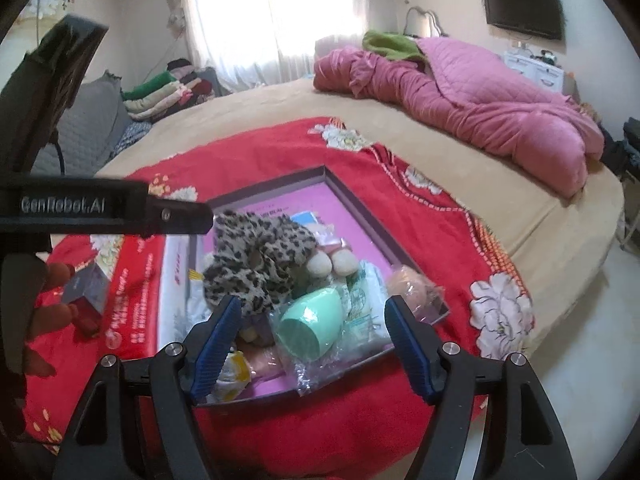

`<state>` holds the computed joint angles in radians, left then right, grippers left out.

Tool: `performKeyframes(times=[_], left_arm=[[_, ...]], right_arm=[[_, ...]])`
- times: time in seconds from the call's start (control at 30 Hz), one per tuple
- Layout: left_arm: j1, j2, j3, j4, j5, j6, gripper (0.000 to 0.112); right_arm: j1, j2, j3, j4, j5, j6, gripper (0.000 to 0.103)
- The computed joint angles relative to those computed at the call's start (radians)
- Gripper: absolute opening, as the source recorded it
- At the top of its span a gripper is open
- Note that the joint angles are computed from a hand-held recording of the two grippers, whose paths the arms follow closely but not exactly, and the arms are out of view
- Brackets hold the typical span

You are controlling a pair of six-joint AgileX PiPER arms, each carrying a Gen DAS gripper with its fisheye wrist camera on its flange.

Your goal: Organize soft objects

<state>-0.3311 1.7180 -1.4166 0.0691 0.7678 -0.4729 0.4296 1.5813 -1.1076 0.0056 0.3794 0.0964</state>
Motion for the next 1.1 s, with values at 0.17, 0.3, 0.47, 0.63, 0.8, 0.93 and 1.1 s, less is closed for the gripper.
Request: performKeyframes(times=[0.17, 0.3, 0.47, 0.63, 0.8, 0.93, 1.1], left_arm=[[-0.038, -0.084, 0.067, 0.114, 0.024, -0.091, 0.086], [-0.044, -0.178, 0.158, 0.158, 0.016, -0.157, 0.086], [-0.054, -0.311, 0.299, 0.212, 0.003, -0.262, 0.087], [-0.065, -0.411, 0.402, 0.248, 0.024, -0.320, 0.088], [-0.098, -0.506, 0.490, 0.290, 0.054, -0.378, 0.088], [-0.146, -0.563, 0.541, 0.333, 0.086, -0.435, 0.088], [-0.176, -0.635, 0.603, 0.348, 0.102, -0.483, 0.088]], right_arm=[[0.040, -0.065, 0.015, -0.077, 0.007, 0.107, 0.076], [0.078, -0.109, 0.034, -0.185, 0.020, 0.272, 0.076], [0.139, -0.164, 0.029, -0.263, 0.087, 0.417, 0.076], [0.259, -0.215, 0.027, -0.408, 0.198, 0.603, 0.076], [0.359, -0.255, 0.050, -0.494, 0.301, 0.780, 0.076], [0.446, -0.303, 0.091, -0.592, 0.371, 0.936, 0.076], [0.524, -0.341, 0.114, -0.651, 0.439, 1.068, 0.076]])
